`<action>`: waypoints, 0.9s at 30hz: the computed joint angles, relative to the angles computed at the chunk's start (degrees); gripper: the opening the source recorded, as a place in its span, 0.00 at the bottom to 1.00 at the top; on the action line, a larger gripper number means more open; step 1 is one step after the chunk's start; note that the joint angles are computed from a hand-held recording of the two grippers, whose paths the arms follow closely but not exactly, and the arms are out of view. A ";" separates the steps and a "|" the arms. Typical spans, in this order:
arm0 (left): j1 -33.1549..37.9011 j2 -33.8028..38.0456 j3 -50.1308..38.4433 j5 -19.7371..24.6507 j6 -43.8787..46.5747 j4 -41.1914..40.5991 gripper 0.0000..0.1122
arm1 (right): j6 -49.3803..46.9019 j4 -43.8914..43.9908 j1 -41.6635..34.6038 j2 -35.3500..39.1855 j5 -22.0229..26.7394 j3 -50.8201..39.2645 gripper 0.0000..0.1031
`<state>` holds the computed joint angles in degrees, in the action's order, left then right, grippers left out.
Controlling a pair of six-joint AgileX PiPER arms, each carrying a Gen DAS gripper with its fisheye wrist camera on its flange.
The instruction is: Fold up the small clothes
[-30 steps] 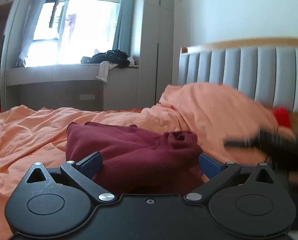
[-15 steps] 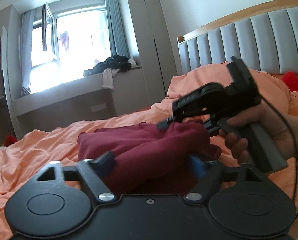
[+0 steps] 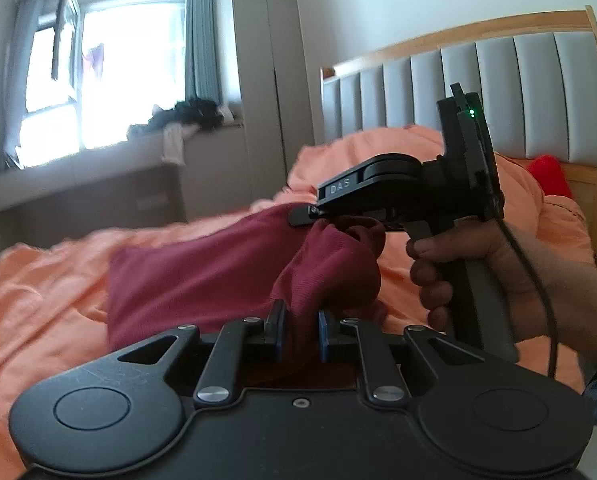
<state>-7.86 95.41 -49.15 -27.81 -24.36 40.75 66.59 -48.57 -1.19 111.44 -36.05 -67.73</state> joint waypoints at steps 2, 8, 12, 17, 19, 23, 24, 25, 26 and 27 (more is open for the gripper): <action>-0.40 1.49 -2.76 2.64 -7.66 6.10 0.15 | -1.86 1.57 0.68 0.68 2.81 -0.50 0.06; 1.52 2.33 -2.72 1.21 -15.10 13.83 0.20 | -0.75 0.93 1.45 3.79 4.51 -0.45 0.07; 4.92 1.81 -2.64 -3.68 -26.20 21.51 0.27 | -4.37 3.37 2.18 3.72 4.57 0.45 0.07; 8.08 -0.74 1.61 -10.47 -24.68 17.33 0.52 | -4.36 3.80 2.19 4.37 4.52 -0.48 0.09; 9.46 -1.21 2.65 -12.66 -25.46 15.89 0.57 | -6.84 5.81 2.47 4.01 4.96 0.21 0.15; 10.88 -1.94 3.79 -13.87 -25.13 10.69 0.70 | -15.52 13.95 3.24 1.56 5.52 4.30 0.41; 10.91 -2.31 4.52 -13.71 -23.34 7.49 0.77 | -16.25 14.71 2.90 1.04 4.11 5.62 0.46; 10.64 -2.65 5.22 -13.16 -21.02 3.24 0.79 | -16.25 15.13 2.33 0.63 1.73 7.15 0.57; 10.52 -2.79 5.33 -12.73 -20.14 0.91 0.81 | -14.79 14.35 1.20 0.34 -1.75 8.86 0.68; 10.86 -2.99 5.45 -12.41 -20.35 -0.40 0.82 | -12.97 13.15 0.20 0.10 -4.31 10.07 0.71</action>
